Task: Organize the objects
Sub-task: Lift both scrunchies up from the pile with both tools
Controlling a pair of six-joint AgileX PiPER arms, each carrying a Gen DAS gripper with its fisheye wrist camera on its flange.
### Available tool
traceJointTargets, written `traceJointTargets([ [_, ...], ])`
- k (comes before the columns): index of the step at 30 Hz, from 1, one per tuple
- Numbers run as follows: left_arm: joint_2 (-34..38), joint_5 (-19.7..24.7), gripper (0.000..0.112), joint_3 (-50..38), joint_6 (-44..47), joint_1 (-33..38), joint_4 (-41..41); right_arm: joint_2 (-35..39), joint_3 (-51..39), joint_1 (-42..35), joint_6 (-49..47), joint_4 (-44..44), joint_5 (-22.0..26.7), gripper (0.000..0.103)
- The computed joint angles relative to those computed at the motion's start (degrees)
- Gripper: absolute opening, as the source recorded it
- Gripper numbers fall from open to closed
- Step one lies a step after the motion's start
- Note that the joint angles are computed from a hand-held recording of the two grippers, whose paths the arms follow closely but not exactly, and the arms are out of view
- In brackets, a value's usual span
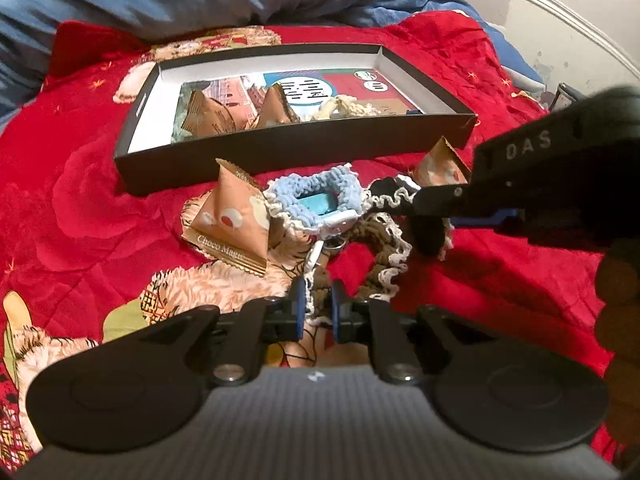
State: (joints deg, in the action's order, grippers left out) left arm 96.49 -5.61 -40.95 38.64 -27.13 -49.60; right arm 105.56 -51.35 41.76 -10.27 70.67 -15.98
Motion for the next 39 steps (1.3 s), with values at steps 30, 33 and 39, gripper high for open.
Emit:
traceJointTargets([
  [30, -9.45, -2.03, 0.01, 3.18, 7.14, -1.08, -12.87, -3.9, 2.84, 1.39, 10.96, -10.97, -2.77, 0.01],
  [33, -9.8, -1.72, 0.01, 3.31, 5.47, -0.84, -11.44, -3.99, 2.75, 1.47, 10.56, -10.5, -2.61, 0.01],
  [39, -9.54, -2.47, 0.011, 3.38, 6.92, -1.51, -12.95, -3.88, 2.78, 1.15, 12.32, -12.26, -2.27, 0.01],
])
